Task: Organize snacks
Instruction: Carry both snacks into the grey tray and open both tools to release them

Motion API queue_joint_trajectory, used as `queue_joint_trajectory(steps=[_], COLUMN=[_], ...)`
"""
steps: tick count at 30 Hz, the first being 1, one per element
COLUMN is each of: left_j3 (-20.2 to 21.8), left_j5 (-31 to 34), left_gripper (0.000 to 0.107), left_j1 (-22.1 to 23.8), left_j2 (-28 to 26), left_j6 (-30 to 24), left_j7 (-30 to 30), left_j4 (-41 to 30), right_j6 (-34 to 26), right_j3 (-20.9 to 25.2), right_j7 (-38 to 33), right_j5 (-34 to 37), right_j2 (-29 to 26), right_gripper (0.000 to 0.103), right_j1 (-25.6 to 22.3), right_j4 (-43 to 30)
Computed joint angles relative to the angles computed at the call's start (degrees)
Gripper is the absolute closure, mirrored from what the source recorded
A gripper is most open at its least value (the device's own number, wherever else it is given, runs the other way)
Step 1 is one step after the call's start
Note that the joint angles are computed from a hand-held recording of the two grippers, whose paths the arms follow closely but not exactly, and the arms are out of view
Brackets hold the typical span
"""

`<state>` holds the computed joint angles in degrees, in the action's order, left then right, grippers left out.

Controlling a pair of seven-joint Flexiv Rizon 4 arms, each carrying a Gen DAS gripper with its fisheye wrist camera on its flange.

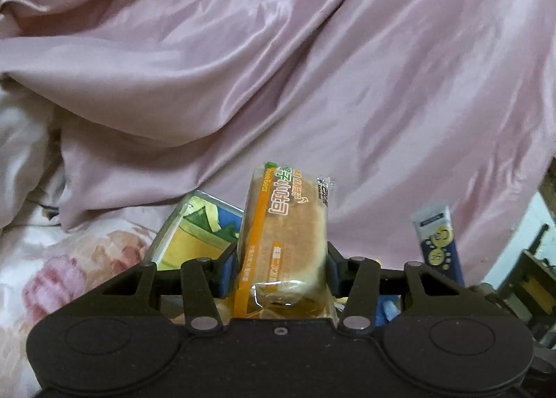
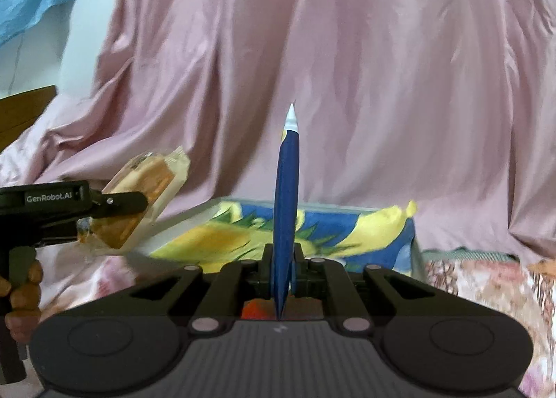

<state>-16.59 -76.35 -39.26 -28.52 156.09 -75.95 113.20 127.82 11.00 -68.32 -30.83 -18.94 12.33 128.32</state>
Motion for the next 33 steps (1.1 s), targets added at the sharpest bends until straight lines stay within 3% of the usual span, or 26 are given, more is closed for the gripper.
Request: queue_joint_trajectory(steps=[9,16,21,27,33], left_j3=[0.06,-0.13,-0.36,-0.71,-1.00], left_j5=[-1.56,-2.12,-2.89,-3.77,-5.01], left_gripper=[0.056,0.056,0.056,0.057,0.057], left_j1=[3.28,3.07,1.99,1.70,0.97], left_j2=[-3.97,-4.48,-4.39,-3.75,-3.11], left_j6=[-3.45,-4.22,-3.41,-3.82,-3.58], left_j7=[3.81,5.54,7.44,7.11,7.71], left_j4=[-4.21,-3.44,-2.91,-1.68,-0.51], right_j6=[-5.25,-8.29,-11.00,-14.99,-17.89], right_j3=[-3.01,-0.87,-0.87,2.31,12.66], right_j7=[-5.18,-4.53,-5.04,-3.37,2.81], right_j5=[10.15,7.55,7.73,5.35,-3.48], right_j2=[-7.90,-10.24,-8.63,-7.13,-8.25], right_gripper=[0.094,0.094,0.094,0.096,0.096], right_j1=[6.48,4.35,4.75,1.73,-9.81], right_j4=[-10.57,-12.18,-10.32,-8.34,-8.00])
